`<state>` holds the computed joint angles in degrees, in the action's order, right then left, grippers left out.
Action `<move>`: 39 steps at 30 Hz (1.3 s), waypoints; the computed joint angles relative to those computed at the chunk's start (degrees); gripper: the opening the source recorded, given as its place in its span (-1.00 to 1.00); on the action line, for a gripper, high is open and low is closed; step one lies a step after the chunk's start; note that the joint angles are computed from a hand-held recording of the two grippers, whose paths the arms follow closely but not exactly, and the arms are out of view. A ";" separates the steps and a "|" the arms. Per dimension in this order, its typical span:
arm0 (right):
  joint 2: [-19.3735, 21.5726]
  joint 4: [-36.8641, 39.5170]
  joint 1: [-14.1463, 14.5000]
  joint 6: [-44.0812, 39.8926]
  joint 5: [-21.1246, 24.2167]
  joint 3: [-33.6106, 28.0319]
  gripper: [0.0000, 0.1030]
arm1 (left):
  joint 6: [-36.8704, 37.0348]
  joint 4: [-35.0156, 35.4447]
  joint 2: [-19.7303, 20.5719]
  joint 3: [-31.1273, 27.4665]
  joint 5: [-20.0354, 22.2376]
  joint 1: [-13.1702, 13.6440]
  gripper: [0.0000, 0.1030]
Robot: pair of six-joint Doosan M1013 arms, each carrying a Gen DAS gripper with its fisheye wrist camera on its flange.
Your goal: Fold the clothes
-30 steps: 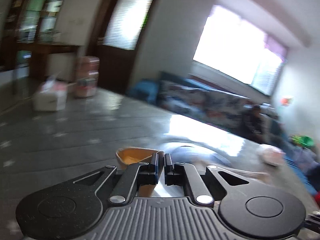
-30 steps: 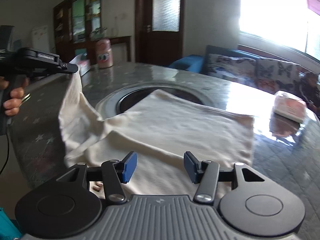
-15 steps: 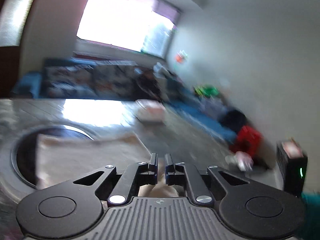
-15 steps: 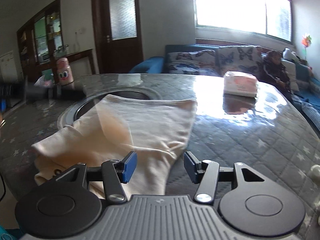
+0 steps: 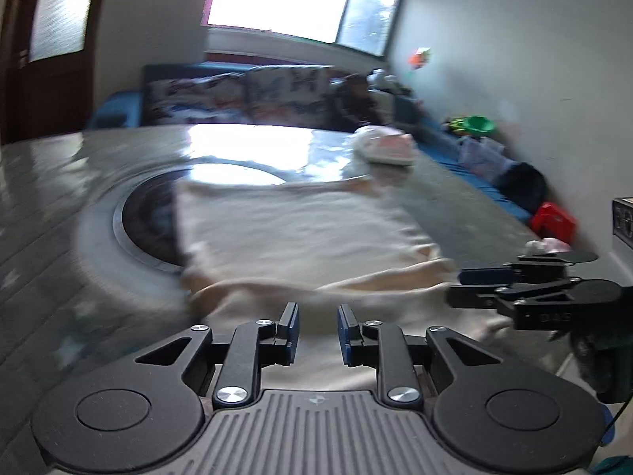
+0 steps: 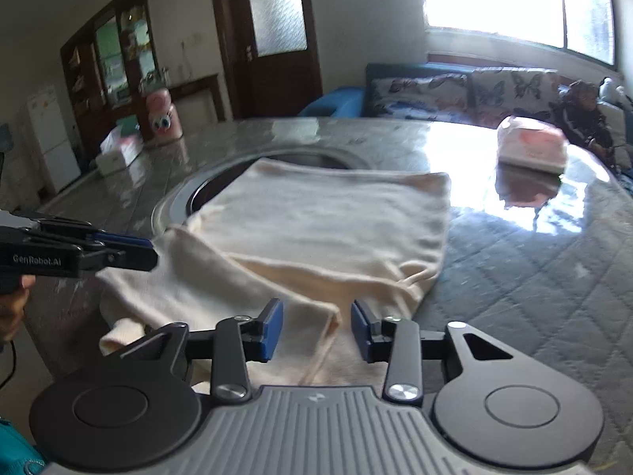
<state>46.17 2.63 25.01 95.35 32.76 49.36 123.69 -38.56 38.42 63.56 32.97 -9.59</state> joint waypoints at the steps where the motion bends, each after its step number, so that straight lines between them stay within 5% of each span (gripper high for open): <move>1: 0.28 -0.10 0.07 0.18 0.73 -0.42 -0.34 | -0.89 0.82 -0.10 0.33 0.08 0.11 -0.55; 12: 1.12 -2.30 0.25 1.75 3.71 -2.01 -0.71 | 0.54 -0.08 -1.83 2.74 1.65 1.23 -0.47; 18: 1.19 -2.30 0.29 2.10 3.95 -2.06 -0.64 | 2.81 -3.99 0.69 -1.50 2.20 0.84 -0.42; 24: 0.63 -6.94 0.77 2.96 1.80 -1.48 -0.95 | -1.22 -0.03 3.14 -5.06 3.37 0.25 -0.42; 30: 0.89 -14.59 1.10 6.98 -0.16 -2.89 -0.97 | -5.47 4.21 2.64 -3.57 -0.99 0.02 -0.43; 39: 0.72 -2.79 -0.31 2.88 3.26 -1.52 -0.71 | -3.34 4.23 2.28 -3.27 -3.41 0.12 -0.32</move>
<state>46.89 -0.17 24.70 98.23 36.02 47.84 120.35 -34.33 40.70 60.29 29.56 -9.46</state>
